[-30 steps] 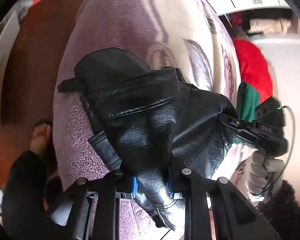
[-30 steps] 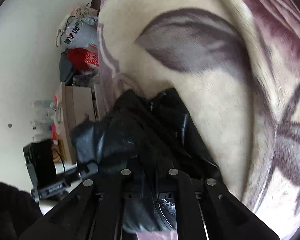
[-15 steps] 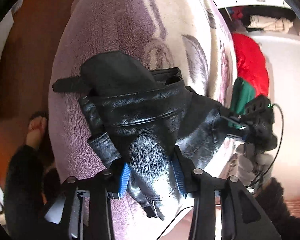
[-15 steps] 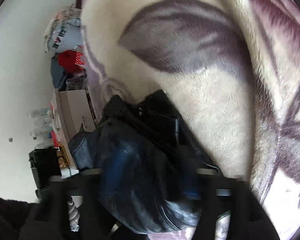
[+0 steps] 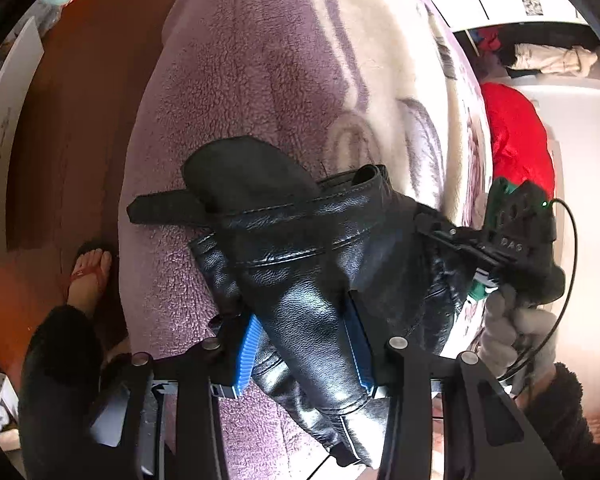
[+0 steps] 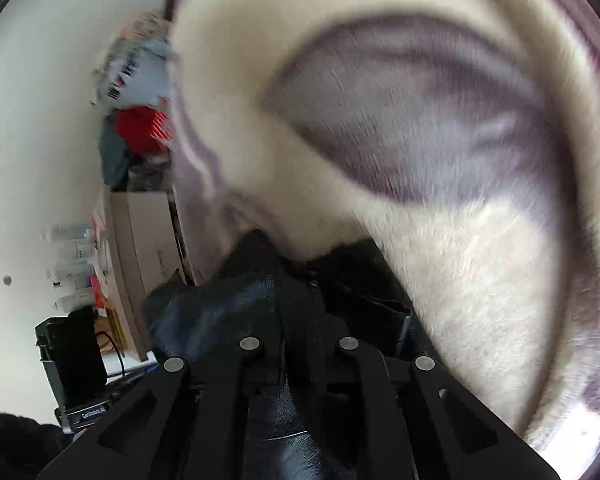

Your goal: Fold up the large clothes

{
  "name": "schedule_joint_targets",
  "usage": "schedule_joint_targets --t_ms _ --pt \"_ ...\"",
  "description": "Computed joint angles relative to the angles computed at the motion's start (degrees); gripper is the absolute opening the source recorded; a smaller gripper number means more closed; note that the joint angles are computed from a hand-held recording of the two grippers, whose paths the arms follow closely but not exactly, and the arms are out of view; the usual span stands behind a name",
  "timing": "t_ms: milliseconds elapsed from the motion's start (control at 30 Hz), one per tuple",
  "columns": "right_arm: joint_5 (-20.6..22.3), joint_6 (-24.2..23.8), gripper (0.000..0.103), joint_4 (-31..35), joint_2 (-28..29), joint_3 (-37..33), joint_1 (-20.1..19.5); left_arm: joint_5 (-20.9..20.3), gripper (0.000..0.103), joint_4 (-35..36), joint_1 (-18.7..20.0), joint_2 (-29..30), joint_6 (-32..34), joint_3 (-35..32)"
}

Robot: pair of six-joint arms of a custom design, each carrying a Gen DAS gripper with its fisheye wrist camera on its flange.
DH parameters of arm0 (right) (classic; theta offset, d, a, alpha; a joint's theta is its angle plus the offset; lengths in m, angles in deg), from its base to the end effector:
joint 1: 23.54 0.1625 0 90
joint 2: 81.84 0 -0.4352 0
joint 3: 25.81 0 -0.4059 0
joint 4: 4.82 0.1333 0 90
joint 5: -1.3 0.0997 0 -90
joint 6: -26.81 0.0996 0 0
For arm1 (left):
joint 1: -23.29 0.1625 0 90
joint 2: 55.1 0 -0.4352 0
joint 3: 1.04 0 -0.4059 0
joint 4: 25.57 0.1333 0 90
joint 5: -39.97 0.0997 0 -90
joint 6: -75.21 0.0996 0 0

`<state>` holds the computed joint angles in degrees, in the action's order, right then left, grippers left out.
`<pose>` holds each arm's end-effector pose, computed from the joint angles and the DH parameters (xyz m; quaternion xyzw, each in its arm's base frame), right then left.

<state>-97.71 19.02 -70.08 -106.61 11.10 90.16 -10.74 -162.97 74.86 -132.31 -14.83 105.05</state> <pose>0.4344 -0.6968 0.1210 0.2805 -0.9035 -0.3020 0.1174 -0.2009 -0.5692 0.3494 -0.4533 0.8133 -0.3647 0.0077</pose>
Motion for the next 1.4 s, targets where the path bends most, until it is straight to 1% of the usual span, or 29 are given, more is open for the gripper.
schedule_joint_targets --t_ms 33,67,100,133,167,200,267,300,333,433,467,533,567,600,667,700,767,833,867,900,967,1000,1067,1133,1233,1267,1300,1333,1400 --pt "0.30 0.21 0.011 0.77 0.30 -0.98 0.19 -0.32 0.038 0.25 -0.06 0.06 0.42 -0.40" --pt "0.23 0.66 0.019 2.59 0.85 -3.01 0.37 -1.13 0.038 1.75 -0.09 0.21 0.66 -1.27" --pt "-0.08 1.14 0.034 4.29 1.21 -4.99 0.49 -1.79 0.038 1.75 -0.22 0.32 1.09 -1.53" --pt "-0.04 1.04 0.044 5.49 1.19 -6.83 0.47 -2.10 0.038 1.72 -0.68 0.31 1.03 -1.50" --pt "-0.26 0.53 0.060 5.17 0.54 -7.25 0.35 -2.38 0.039 2.32 -0.92 0.42 0.89 -1.83" --pt "-1.27 0.11 0.072 4.31 -0.59 -7.30 0.33 -2.88 0.039 3.52 -1.17 0.53 0.31 -2.39" --pt "-2.91 1.08 0.073 4.05 -1.96 -7.67 0.04 -3.34 0.045 4.15 -2.04 -0.13 -1.16 -1.92" --pt "-3.83 2.30 0.073 4.83 -2.44 -8.51 -0.34 -3.22 0.053 4.77 -2.35 -0.26 -2.05 -1.97" --pt "-4.77 2.70 0.073 5.88 -2.48 -10.90 -0.97 -2.91 0.056 4.96 -2.72 -0.33 -2.99 -1.97" --pt "-3.98 3.18 0.073 3.91 -5.78 -8.40 -1.67 -3.18 0.056 5.38 -2.82 0.31 -2.93 -2.62" --pt "-2.94 2.82 0.071 2.88 -7.39 -6.74 -2.04 -3.63 0.056 5.43 -2.56 0.83 -2.36 -3.00" --pt "-0.91 0.22 0.056 3.10 -9.33 -4.17 -2.63 -4.70 0.056 6.35 -1.86 1.90 -1.78 -3.91" --pt "-0.88 -0.50 0.044 4.27 -9.42 -3.51 -2.74 -5.03 0.056 6.82 -1.46 2.57 -1.62 -4.35" --pt "-2.92 -0.98 0.035 3.68 -9.95 -1.31 -2.61 -5.38 0.056 7.30 -1.14 3.01 -1.55 -4.65" --pt "-7.65 1.20 0.030 -2.09 -11.48 4.95 -2.66 -6.68 0.056 6.10 -0.21 3.80 -0.75 -4.40" --pt "-8.55 3.34 0.026 -3.80 -11.26 6.46 -3.12 -6.46 0.058 4.63 -0.04 3.88 -0.54 -3.79" --pt "-9.81 7.55 0.026 -6.14 -10.64 8.85 -4.11 -6.70 0.058 3.51 0.33 3.72 -0.15 -3.36" --pt "-11.78 6.95 0.026 -8.66 -10.75 11.64 -3.87 -7.03 0.058 3.72 0.42 3.26 -0.15 -3.42" --pt "-13.13 6.19 0.026 -9.03 -10.66 11.97 -3.33 -7.28 0.058 3.78 0.37 3.01 0.09 -3.49" --pt "-13.03 6.59 0.026 -8.34 -10.51 11.18 -3.16 -7.18 0.057 3.96 0.09 2.52 0.10 -3.40" --pt "-10.72 8.75 0.029 -6.06 -10.70 8.62 -3.55 -5.67 0.056 3.76 -0.85 1.50 -0.48 -2.70" --pt "-9.38 10.08 0.046 -5.90 -11.48 8.16 -3.87 -4.86 0.056 3.13 -1.38 0.64 -0.88 -1.83" --pt "-6.83 12.68 0.071 -6.96 -14.03 8.89 -4.87 -3.97 0.058 2.06 -1.94 -0.44 -1.95 -0.15" --pt "-3.31 16.10 0.075 -9.51 -18.99 12.68 -6.62 -3.82 0.064 0.87 -1.97 -1.09 -3.30 1.50" --pt "-1.31 19.42 0.084 -11.85 -25.48 19.23 -9.06 -4.18 0.068 -7.21 -1.03 -0.57 -3.09 4.82" --pt "-0.40 20.78 0.085 -13.17 -28.52 23.27 -10.23 -4.39 0.068 -11.50 -0.43 0.07 -1.91 5.92" --pt "1.31 21.59 0.086 -14.49 -31.33 27.41 -11.57 -4.92 0.069 -15.11 0.18 0.71 -0.98 6.70" --pt "3.23 21.89 0.086 -14.89 -33.26 30.21 -13.02 -5.37 0.074 -17.76 0.89 1.53 -0.44 7.16" --pt "8.31 22.07 0.086 -17.13 -36.88 36.82 -15.98 -5.47 0.079 -20.32 1.39 2.42 -0.06 7.55"
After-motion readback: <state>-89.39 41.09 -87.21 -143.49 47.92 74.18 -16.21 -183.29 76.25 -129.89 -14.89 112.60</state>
